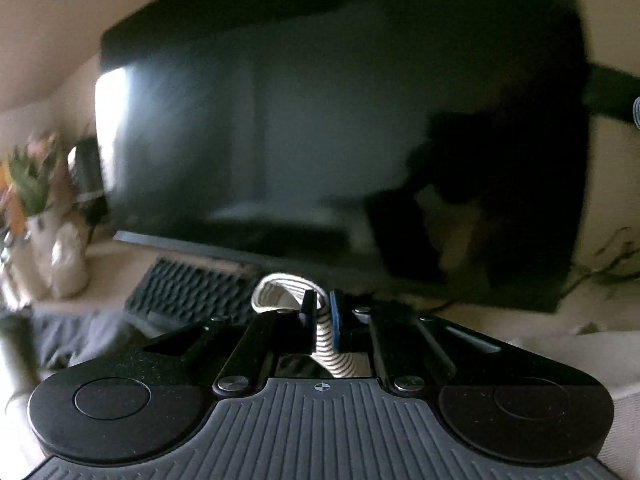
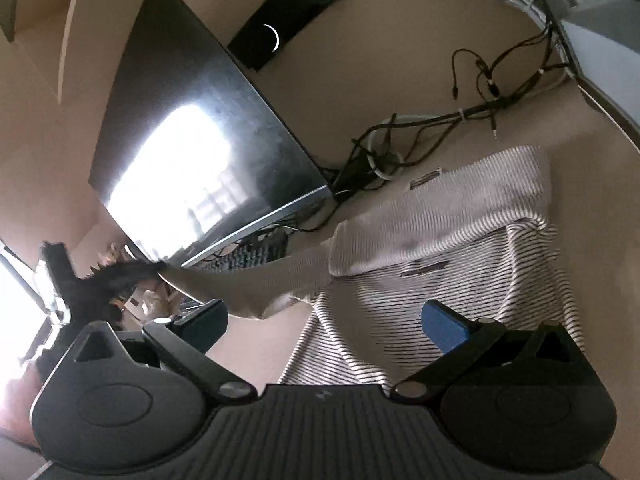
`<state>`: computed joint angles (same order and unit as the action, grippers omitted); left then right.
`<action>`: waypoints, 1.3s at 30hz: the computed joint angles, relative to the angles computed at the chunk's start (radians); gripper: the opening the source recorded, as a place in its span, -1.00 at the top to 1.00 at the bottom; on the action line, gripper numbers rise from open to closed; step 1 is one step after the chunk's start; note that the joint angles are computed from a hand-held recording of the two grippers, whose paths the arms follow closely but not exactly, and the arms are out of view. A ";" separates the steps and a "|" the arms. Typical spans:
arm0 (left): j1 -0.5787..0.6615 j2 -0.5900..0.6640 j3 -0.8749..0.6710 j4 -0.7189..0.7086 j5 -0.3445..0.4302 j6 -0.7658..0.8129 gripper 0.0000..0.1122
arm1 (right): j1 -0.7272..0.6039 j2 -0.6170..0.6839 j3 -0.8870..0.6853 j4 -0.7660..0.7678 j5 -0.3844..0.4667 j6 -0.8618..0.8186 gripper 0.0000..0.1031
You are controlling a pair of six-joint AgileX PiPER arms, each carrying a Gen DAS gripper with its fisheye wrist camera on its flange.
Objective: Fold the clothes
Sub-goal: 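Lift the sleeve with the left gripper and fold it across the chest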
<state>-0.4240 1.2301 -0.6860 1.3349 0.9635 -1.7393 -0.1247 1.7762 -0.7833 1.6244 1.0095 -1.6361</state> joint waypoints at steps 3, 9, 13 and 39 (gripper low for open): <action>-0.093 0.016 -0.064 0.028 0.041 0.039 0.87 | -0.018 0.006 0.009 0.007 0.005 -0.006 -1.00; -0.206 0.082 -0.217 0.047 0.044 0.159 0.87 | -0.088 0.002 0.055 0.026 0.051 -0.056 -1.00; -0.238 0.144 -0.300 0.062 -0.009 0.208 0.87 | -0.135 0.008 0.078 0.037 0.068 -0.078 -1.00; -0.310 0.535 -0.708 -0.131 -0.355 0.503 0.86 | -0.386 0.020 0.130 0.072 0.042 -0.103 -1.00</action>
